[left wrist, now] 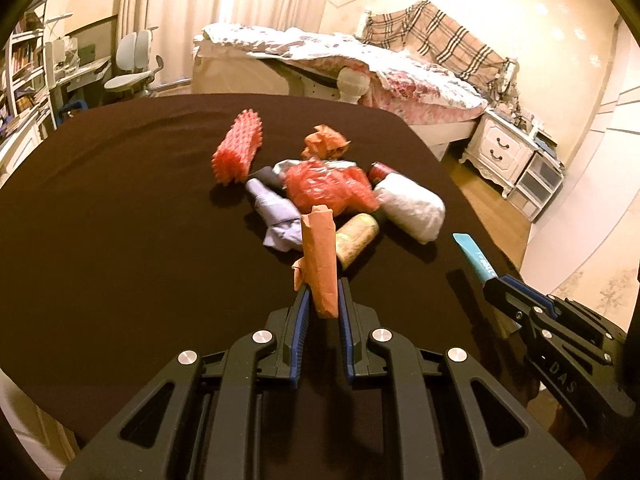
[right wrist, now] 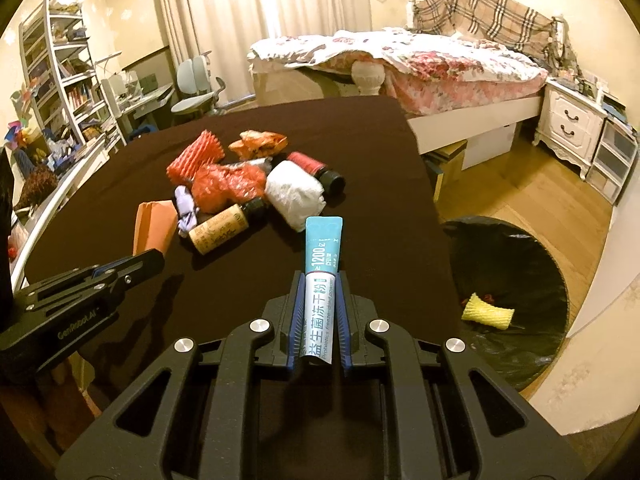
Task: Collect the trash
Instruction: 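Carry the tube with the right gripper while the left gripper carries the orange paper to the bin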
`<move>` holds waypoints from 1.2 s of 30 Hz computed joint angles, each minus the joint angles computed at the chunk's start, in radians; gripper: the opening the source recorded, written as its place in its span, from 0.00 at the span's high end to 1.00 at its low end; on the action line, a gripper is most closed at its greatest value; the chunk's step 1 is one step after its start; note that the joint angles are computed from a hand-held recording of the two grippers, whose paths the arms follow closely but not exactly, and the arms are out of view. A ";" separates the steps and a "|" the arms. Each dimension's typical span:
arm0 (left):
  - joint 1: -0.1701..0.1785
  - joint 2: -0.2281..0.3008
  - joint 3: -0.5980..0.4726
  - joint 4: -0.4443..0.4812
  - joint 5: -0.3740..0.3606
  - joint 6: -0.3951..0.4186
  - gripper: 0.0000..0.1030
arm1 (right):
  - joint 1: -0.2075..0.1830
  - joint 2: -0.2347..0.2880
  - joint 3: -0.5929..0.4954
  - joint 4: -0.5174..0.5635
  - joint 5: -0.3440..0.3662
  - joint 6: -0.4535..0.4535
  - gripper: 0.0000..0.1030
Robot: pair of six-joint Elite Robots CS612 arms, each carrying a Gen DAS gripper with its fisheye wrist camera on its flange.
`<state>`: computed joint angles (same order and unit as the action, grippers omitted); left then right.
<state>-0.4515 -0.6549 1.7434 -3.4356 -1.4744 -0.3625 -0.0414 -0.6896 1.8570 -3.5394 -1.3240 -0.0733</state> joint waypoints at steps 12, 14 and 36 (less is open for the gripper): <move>-0.035 0.018 -0.074 0.011 -0.068 0.083 0.84 | -0.052 -0.001 0.006 -0.051 -0.058 0.077 0.85; -0.043 0.024 -0.090 0.017 -0.077 0.100 0.84 | -0.062 0.001 0.006 -0.058 -0.071 0.089 0.85; -0.108 0.112 -0.284 0.188 -0.128 0.221 0.84 | -0.135 0.044 -0.033 -0.046 -0.124 0.188 0.85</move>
<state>-0.5593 -0.5432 1.4595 -3.2476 -1.6022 -0.1413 -0.1763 -0.6458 1.8244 -3.5854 -1.4475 0.1152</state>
